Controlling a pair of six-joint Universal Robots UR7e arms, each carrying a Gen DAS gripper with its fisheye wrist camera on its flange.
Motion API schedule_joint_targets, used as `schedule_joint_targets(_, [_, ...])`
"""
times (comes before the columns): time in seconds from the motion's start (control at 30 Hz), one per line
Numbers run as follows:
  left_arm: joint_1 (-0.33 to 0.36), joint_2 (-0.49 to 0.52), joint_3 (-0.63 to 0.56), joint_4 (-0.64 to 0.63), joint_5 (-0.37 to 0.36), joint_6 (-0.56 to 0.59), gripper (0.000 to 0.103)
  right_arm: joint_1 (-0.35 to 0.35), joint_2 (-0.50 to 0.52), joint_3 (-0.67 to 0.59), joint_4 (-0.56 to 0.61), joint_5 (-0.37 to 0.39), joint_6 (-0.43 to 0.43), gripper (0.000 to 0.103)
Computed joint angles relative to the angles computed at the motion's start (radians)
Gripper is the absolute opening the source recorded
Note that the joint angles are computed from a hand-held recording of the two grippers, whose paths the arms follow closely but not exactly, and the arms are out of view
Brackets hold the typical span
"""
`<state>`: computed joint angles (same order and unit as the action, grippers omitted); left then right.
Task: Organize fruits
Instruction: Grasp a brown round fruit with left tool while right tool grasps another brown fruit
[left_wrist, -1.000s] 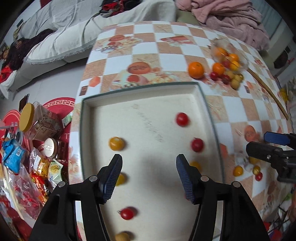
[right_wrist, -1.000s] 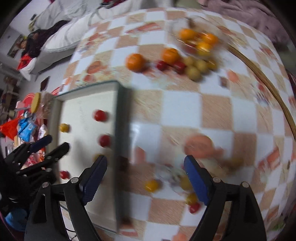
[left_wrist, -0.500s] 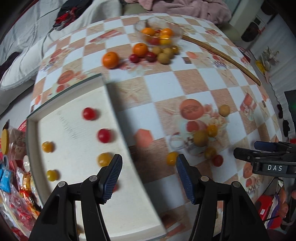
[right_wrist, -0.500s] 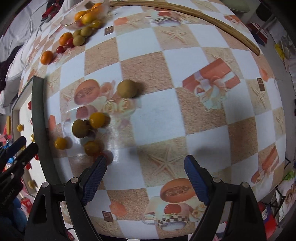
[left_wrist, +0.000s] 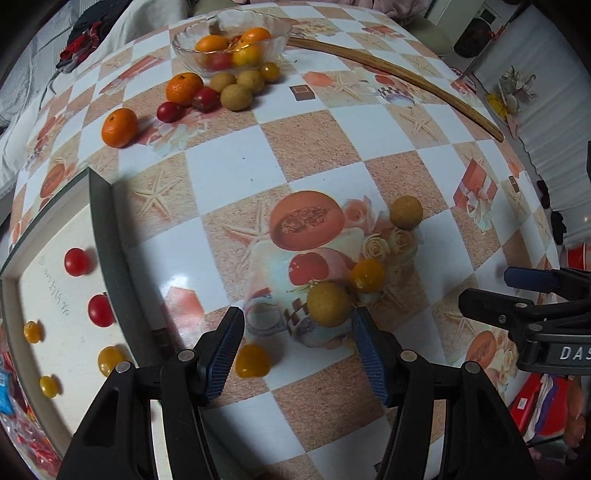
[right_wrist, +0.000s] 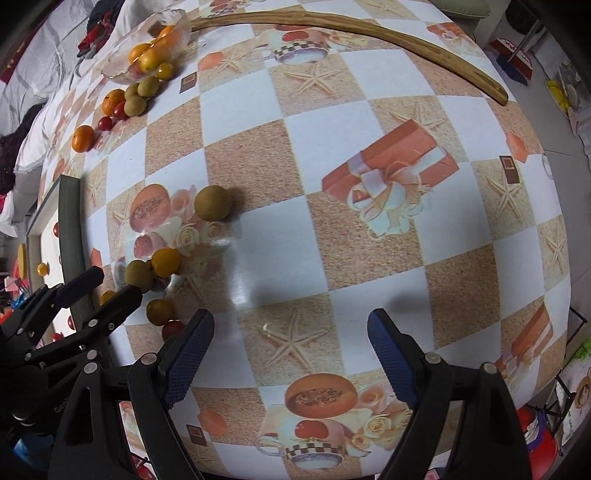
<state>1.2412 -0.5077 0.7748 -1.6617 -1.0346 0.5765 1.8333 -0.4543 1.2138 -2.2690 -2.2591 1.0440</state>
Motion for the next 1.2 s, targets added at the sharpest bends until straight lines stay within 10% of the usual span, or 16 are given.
schedule_joint_targets(0.37, [-0.009, 0.018, 0.051, -0.112, 0.097, 0.013, 0.062, -0.039, -0.051, 0.059, -0.080, 0.000, -0.078, 0.088])
schedule_joint_targets(0.83, [-0.009, 0.003, 0.086, -0.156, 0.102, 0.002, 0.062, -0.051, 0.069, -0.158, -0.006, -0.040, -0.214, 0.087])
schedule_joint_targets(1.03, [-0.010, 0.000, 0.089, -0.150, 0.095, -0.003, 0.049, -0.036, 0.103, -0.228, 0.068, -0.094, -0.253, 0.029])
schedule_joint_targets(1.1, [-0.013, -0.004, 0.092, -0.137, 0.085, 0.001, 0.030, -0.036, 0.103, -0.224, 0.041, -0.072, -0.258, 0.028])
schedule_joint_targets(1.2, [-0.011, 0.006, 0.052, -0.077, 0.054, -0.029, 0.030, -0.035, 0.113, -0.228, -0.018, -0.040, -0.244, 0.028])
